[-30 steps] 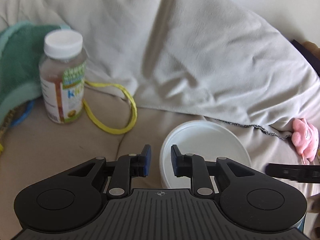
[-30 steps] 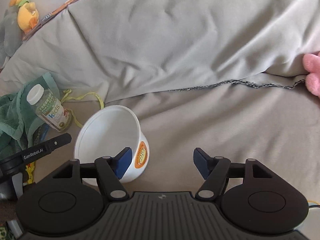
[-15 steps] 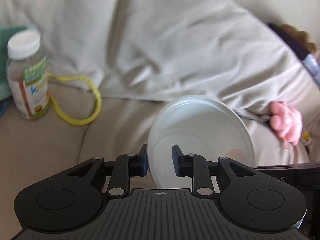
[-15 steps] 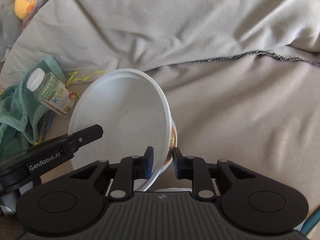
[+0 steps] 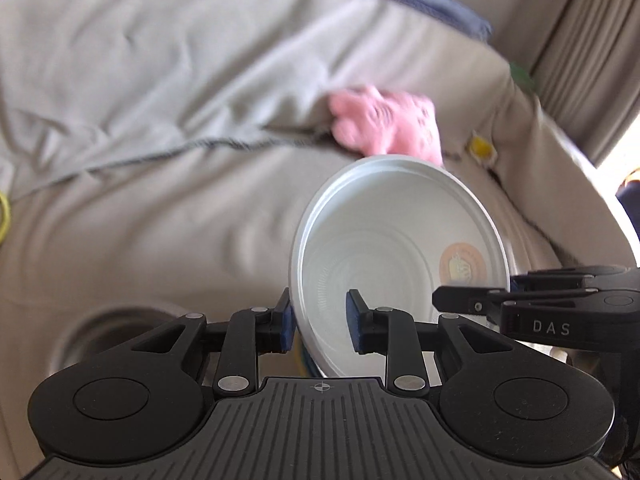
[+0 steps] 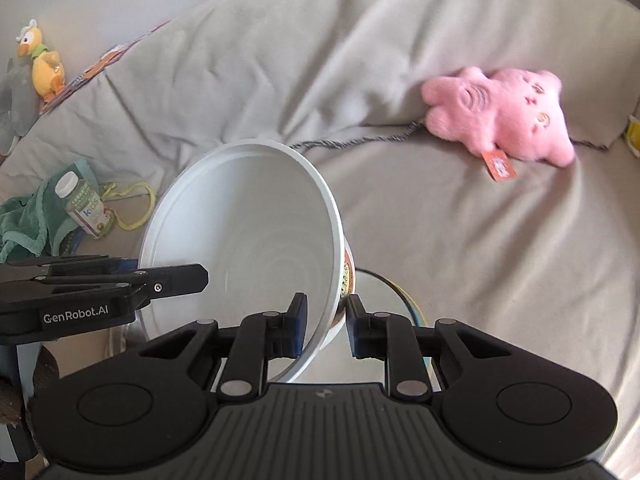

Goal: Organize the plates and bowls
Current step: 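Carry the orange-logo white bowl onto the blue bowl and open the right gripper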

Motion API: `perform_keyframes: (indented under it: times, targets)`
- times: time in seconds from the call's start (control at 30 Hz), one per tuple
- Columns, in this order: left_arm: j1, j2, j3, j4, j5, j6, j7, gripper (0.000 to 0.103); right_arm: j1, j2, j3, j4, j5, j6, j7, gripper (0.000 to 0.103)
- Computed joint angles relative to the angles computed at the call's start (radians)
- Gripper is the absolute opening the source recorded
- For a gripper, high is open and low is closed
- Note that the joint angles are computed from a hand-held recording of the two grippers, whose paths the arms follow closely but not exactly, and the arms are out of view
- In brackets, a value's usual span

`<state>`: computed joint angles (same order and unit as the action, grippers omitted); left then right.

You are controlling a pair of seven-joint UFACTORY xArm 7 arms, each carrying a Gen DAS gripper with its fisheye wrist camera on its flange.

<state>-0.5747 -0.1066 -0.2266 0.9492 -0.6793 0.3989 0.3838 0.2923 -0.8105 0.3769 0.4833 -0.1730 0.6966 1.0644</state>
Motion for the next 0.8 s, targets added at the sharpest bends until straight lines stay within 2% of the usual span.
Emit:
perform_keyframes:
  times: [0.1,0.2,0.27,0.43,0.57,0.6,0.67,0.8]
  targets:
    - [-0.004,0.043,-0.021,0.012,0.047,0.030,-0.058,0.028,0.039,-0.104,-0.021,-0.103,0.033,0.017,0.009,0.025]
    - [0.004,0.065,-0.041,0.011,0.176,0.024,-0.186,0.028,0.047,-0.161,-0.006,-0.168,0.042,0.008,0.039,0.037]
    - [0.003,0.056,-0.044,-0.007,0.199,0.011,-0.200,0.029,0.054,-0.190,0.004,-0.196,0.040,-0.003,0.056,0.040]
    - [-0.012,0.032,-0.055,-0.055,0.273,-0.064,-0.225,0.029,0.050,-0.189,0.053,-0.203,0.009,0.025,0.094,0.044]
    - [-0.002,0.048,-0.064,-0.061,0.439,-0.077,-0.340,0.029,0.075,-0.187,0.045,-0.227,0.016,0.025,0.129,0.046]
    - [-0.003,0.050,-0.062,-0.061,0.450,-0.072,-0.346,0.030,0.080,-0.192,0.042,-0.237,0.018,0.019,0.139,0.050]
    - [-0.009,0.051,-0.051,-0.061,0.404,-0.066,-0.320,0.031,0.086,-0.197,0.046,-0.250,0.018,0.012,0.162,0.054]
    - [-0.039,0.007,-0.017,-0.094,0.165,-0.105,-0.152,0.029,0.086,-0.227,0.089,-0.241,-0.018,0.040,0.206,0.054]
